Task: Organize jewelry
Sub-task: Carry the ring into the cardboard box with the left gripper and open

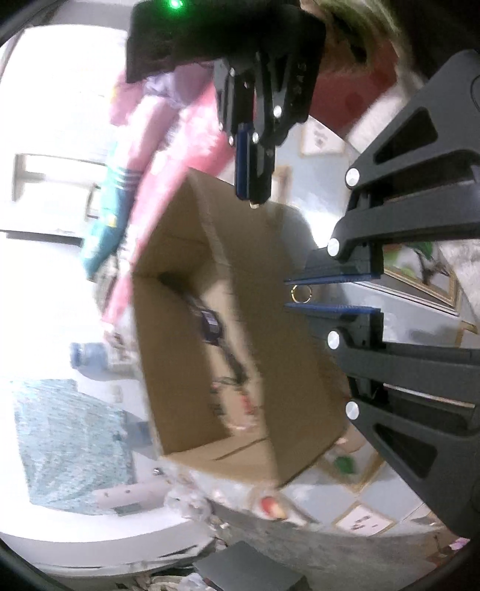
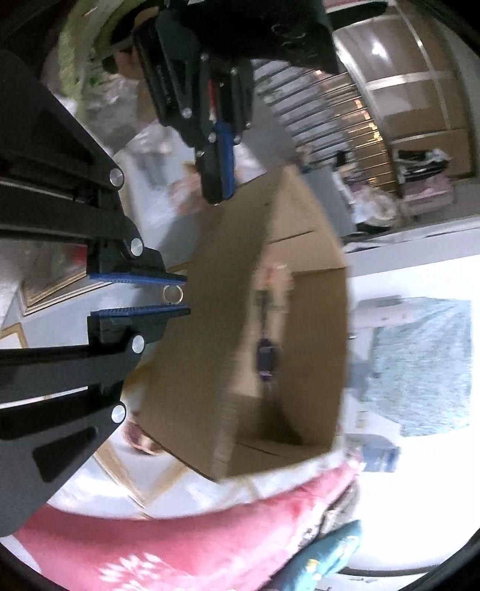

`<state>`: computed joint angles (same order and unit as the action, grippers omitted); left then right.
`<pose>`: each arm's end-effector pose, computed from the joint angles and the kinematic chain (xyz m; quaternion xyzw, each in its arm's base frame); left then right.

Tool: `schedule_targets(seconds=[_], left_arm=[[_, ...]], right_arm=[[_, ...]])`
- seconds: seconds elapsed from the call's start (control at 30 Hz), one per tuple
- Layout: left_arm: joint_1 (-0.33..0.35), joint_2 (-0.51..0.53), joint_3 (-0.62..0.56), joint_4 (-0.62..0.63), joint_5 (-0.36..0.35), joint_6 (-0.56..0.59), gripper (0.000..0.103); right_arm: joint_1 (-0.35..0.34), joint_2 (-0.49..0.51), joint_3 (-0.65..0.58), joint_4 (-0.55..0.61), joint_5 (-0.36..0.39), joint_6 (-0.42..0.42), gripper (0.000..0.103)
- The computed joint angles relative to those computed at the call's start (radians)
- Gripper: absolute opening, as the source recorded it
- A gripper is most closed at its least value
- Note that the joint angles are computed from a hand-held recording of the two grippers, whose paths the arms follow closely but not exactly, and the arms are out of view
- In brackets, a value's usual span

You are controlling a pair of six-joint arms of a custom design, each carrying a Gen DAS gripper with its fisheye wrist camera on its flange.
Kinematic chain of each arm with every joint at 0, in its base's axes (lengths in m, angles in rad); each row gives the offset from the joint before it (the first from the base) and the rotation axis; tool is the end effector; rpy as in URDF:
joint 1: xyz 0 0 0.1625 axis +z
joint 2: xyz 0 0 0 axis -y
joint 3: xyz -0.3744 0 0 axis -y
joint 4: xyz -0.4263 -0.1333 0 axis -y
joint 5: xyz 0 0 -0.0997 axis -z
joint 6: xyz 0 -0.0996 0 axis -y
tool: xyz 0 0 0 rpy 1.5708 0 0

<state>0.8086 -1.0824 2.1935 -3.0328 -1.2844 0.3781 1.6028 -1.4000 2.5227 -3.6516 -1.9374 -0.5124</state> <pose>-0.2225 -0.4668 0.0556 0.5051 0.8339 -0.1964 0.1050 0.1098 -0.3784 0.1753 0.1537 -0.8630 0.4017 0.2649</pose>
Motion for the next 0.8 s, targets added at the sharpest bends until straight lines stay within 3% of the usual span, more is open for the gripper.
schedule_targets(seconds=[0.07, 0.2, 0.47, 0.67, 0.8], left_arm=[[-0.004, -0.006, -0.021, -0.004, -0.030, 0.012, 0.009], [-0.008, 0.043, -0.096, -0.004, -0.012, 0.042, 0.009], [0.037, 0.237, -0.359, 0.157, 0.044, -0.016, 0.009], [0.044, 0.320, -0.454, 0.207, 0.097, -0.048, 0.009], [0.042, 0.327, -0.451, 0.195, 0.113, -0.054, 0.019]], right_arm=[[0.003, -0.022, -0.013, 0.004, 0.031, 0.000, 0.011], [-0.007, 0.010, -0.092, 0.042, 0.060, 0.030, 0.011], [-0.042, 0.115, -0.296, 0.262, -0.022, 0.151, 0.011], [-0.043, 0.169, -0.362, 0.283, -0.073, 0.153, 0.012], [-0.044, 0.168, -0.361, 0.263, -0.070, 0.153, 0.021]])
